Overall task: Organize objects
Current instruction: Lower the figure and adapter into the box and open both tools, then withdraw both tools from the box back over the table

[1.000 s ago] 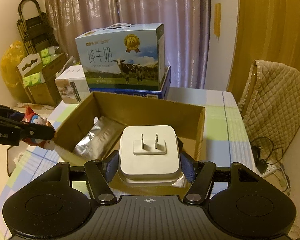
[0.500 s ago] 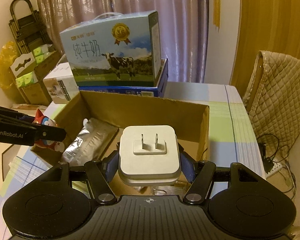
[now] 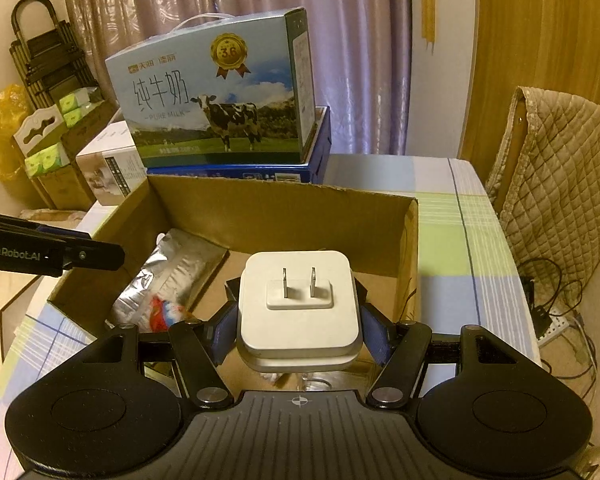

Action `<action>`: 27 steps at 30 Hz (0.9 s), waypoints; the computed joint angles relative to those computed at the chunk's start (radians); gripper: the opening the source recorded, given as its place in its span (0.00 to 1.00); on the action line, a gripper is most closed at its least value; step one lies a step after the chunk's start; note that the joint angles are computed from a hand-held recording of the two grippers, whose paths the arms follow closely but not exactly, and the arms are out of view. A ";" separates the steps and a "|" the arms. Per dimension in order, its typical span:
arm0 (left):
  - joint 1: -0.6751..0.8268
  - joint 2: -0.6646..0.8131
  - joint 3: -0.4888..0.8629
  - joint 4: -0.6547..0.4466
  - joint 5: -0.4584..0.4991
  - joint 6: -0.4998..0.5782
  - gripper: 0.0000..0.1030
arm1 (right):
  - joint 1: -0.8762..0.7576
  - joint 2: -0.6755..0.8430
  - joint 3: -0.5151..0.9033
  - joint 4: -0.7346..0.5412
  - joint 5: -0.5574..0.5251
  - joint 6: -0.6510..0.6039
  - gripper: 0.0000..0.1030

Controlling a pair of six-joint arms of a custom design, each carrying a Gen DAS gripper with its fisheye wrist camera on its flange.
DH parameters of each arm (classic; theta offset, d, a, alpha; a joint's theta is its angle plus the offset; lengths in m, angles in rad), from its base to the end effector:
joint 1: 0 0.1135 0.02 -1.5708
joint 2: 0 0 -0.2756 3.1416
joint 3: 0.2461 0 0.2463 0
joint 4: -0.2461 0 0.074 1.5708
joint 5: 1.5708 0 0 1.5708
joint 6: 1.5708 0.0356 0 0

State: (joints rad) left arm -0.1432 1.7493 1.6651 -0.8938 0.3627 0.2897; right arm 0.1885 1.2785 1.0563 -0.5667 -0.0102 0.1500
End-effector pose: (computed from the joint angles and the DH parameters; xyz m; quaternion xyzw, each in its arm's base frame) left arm 0.3663 -0.0656 0.3354 0.2535 0.9074 -0.1510 0.2991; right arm 0.2593 0.0498 0.3055 -0.0197 0.9243 0.0688 0.3748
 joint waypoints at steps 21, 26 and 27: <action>0.049 -0.053 -0.072 0.014 0.027 0.031 0.73 | -0.019 -0.053 -0.046 0.055 0.010 0.032 0.68; 0.064 -0.088 -0.103 0.010 0.032 0.040 0.76 | -0.022 -0.104 -0.057 0.006 0.013 0.045 0.68; 0.069 -0.097 -0.107 0.007 0.035 0.039 0.77 | -0.022 -0.120 -0.056 -0.008 0.014 0.046 0.68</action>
